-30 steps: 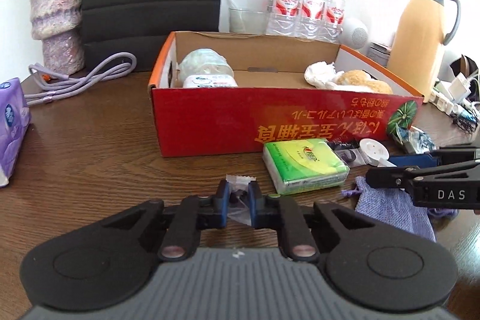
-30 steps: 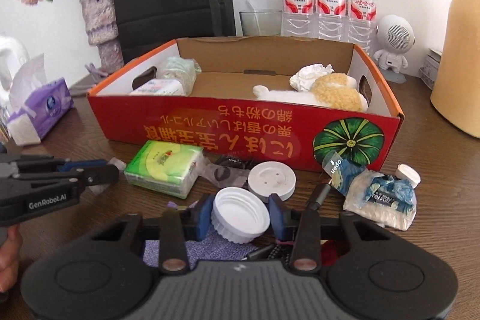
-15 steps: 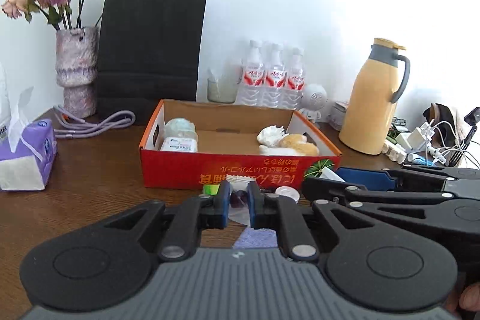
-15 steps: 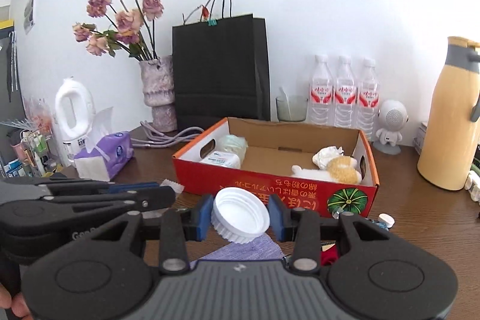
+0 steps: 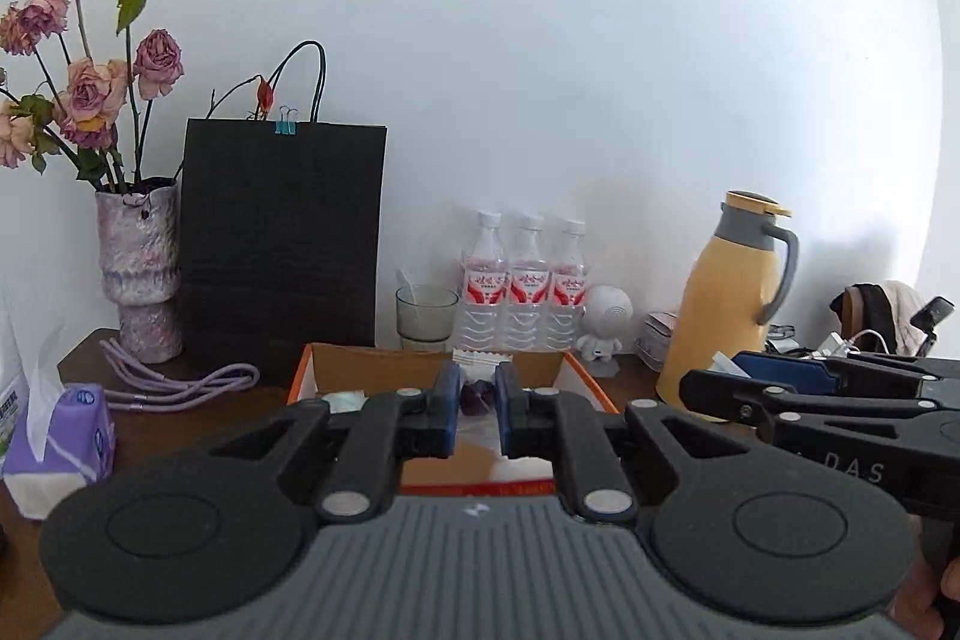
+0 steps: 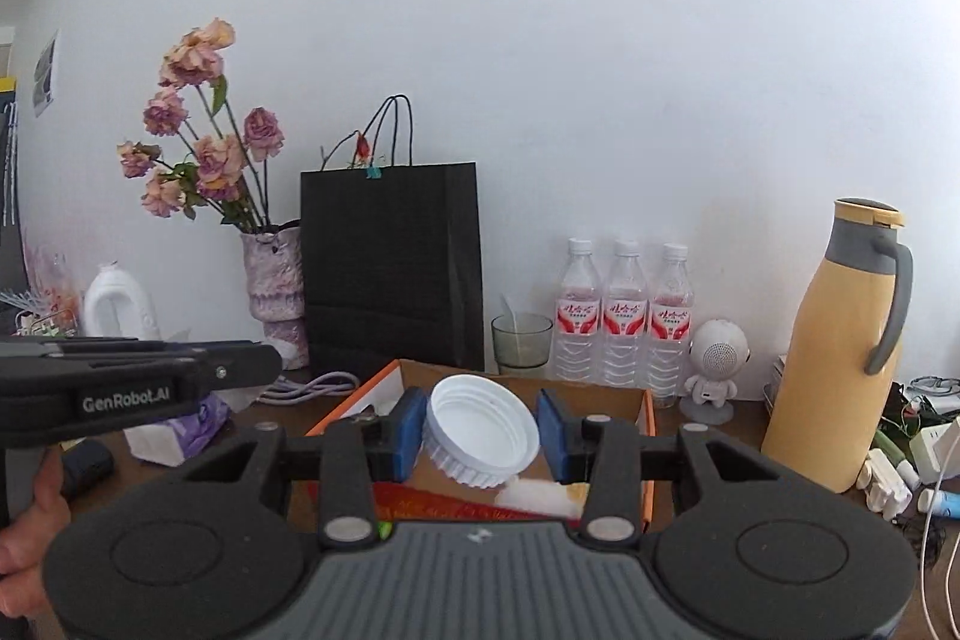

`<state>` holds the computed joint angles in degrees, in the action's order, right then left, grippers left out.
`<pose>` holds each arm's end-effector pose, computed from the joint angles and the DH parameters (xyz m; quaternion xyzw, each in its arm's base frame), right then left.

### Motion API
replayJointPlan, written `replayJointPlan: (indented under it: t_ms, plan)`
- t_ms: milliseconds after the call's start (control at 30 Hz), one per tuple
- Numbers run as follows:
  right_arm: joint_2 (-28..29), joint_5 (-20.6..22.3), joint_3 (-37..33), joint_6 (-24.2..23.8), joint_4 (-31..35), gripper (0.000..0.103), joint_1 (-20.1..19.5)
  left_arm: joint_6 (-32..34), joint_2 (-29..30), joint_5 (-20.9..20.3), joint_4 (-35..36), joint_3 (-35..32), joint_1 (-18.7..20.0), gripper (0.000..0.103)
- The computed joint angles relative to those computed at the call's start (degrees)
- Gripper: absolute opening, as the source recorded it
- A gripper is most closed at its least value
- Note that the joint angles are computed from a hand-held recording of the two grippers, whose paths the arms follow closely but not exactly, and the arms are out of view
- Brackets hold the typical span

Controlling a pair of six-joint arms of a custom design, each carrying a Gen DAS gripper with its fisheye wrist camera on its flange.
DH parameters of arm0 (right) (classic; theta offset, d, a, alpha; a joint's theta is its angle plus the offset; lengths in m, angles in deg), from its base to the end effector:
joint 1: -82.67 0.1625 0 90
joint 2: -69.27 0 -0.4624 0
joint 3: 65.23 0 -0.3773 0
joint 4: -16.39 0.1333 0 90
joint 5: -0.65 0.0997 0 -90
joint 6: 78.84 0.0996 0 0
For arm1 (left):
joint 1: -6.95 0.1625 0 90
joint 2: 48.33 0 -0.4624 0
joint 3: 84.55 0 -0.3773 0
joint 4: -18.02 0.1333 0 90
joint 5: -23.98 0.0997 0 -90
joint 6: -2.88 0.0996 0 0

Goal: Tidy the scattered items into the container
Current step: 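Carry packet and cap into the red box and open both tools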

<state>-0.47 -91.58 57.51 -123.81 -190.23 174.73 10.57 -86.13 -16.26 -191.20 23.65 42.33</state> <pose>0.1481 -0.5157 0.3401 0.3296 -0.7832 0.4844 0.2082 -0.3729 -0.5215 0.1231 0.2786 0.7969 -0.4965 0.2021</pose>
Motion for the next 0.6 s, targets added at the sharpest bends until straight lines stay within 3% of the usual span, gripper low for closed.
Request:
replayJointPlan:
  t_ms: [133, 200, 300, 400, 533, 600]
  plan:
    - [3.98, -0.27, -15.13, 4.05, 16.9, 0.039, 0.78, -4.86, 1.41, -3.72, 16.51, -13.84, 6.21, 0.013]
    - [7.03, -1.4, -23.75, 6.85, 26.94, 0.039, 1.44, -2.92, 3.88, -3.6, 22.85, -21.97, 8.47, 0.013]
    - [13.46, -6.56, -36.48, 8.83, 38.43, 0.039, 2.84, -3.53, 7.34, -5.48, 35.08, -33.53, 11.74, 0.013]
    - [21.11, -12.49, -48.96, 10.89, 48.97, 0.039, 3.2, -8.53, 11.94, -5.99, 49.39, -44.89, 15.04, 0.013]
    - [31.29, -20.6, -63.41, 13.6, 61.8, 0.039, 1.96, -10.44, 19.53, -2.89, 63.87, -57.62, 18.61, 0.013]
    - [35.1, -22.55, -68.48, 14.53, 66.03, 0.039, 1.02, -13.41, 22.41, -3.42, 70.41, -62.6, 20.47, 0.013]
